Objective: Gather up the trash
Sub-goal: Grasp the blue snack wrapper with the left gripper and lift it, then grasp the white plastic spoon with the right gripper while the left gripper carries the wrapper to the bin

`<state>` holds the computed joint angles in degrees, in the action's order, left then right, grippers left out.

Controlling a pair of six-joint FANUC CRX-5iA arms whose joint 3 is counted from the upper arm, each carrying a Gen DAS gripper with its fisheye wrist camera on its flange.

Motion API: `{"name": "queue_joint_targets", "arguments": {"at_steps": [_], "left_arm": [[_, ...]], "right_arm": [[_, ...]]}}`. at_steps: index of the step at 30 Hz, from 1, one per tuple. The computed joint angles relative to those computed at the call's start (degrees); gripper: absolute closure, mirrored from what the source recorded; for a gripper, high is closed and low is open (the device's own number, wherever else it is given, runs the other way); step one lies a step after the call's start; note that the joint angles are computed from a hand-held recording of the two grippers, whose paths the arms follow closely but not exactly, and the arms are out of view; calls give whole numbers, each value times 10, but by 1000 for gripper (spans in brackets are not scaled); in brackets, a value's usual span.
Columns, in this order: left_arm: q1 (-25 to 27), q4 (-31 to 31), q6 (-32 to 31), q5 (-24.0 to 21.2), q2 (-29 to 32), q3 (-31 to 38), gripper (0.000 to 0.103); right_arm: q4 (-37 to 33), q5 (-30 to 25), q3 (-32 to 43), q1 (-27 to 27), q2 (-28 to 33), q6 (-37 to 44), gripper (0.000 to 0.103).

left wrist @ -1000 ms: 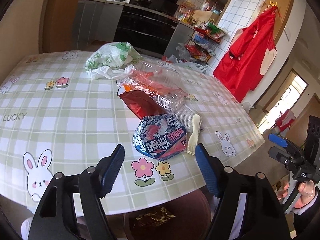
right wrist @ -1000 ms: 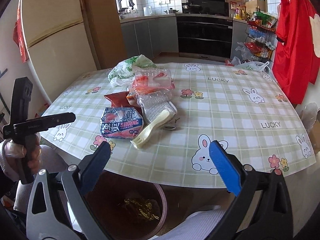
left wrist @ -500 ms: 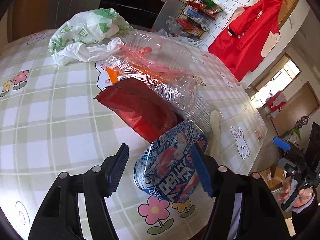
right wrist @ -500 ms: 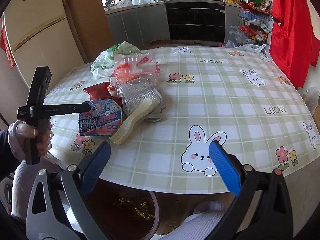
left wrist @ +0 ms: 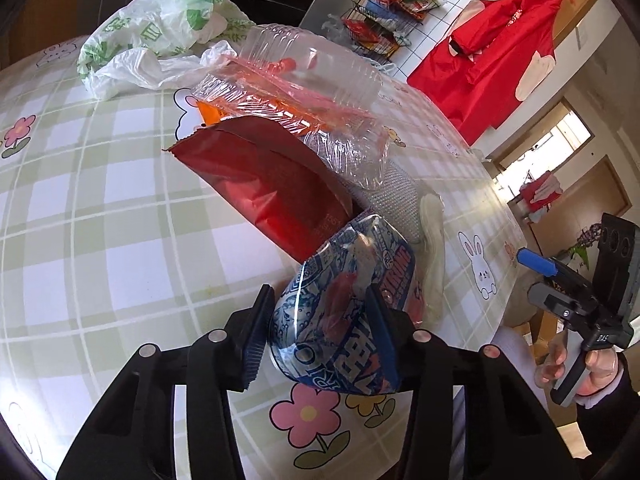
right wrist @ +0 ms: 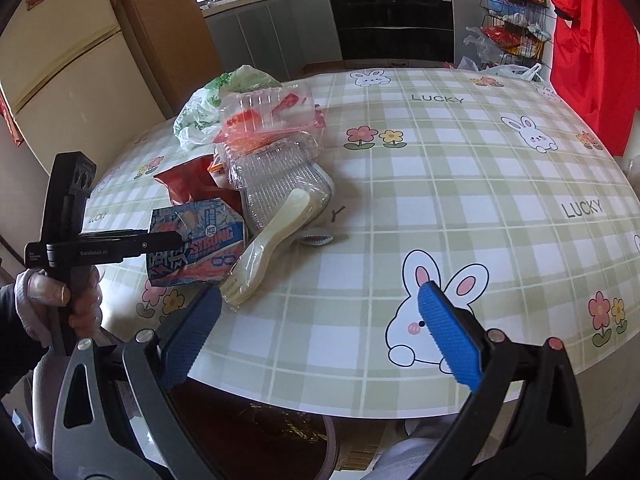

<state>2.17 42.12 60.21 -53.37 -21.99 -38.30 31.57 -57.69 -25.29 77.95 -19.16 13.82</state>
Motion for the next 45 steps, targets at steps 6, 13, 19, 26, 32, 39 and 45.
{"name": "queue_joint_targets", "arguments": {"at_steps": [6, 13, 19, 26, 32, 39, 45], "left_arm": [[14, 21, -11, -3, -52, -24, 74], [39, 58, 12, -3, -138, -65, 79], [57, 66, 59, 19, -221, -86, 79], [107, 1, 128, 21, -313, -80, 79], [161, -3, 123, -14, -339, -78, 79], [198, 33, 88, -51, -352, -95, 79], [196, 45, 84, -53, -358, -99, 79]], "right_arm": [[-15, 5, 0, -11, 2, -3, 6], [-34, 14, 5, -19, 8, 8, 6], [-50, 38, 25, -35, 39, 22, 7], [-39, 58, 54, -46, 93, 28, 24], [-46, 64, 83, -57, 137, 39, 36], [-64, 30, 109, -59, 163, 61, 61], [-48, 26, 88, -49, 134, 34, 81]]}}
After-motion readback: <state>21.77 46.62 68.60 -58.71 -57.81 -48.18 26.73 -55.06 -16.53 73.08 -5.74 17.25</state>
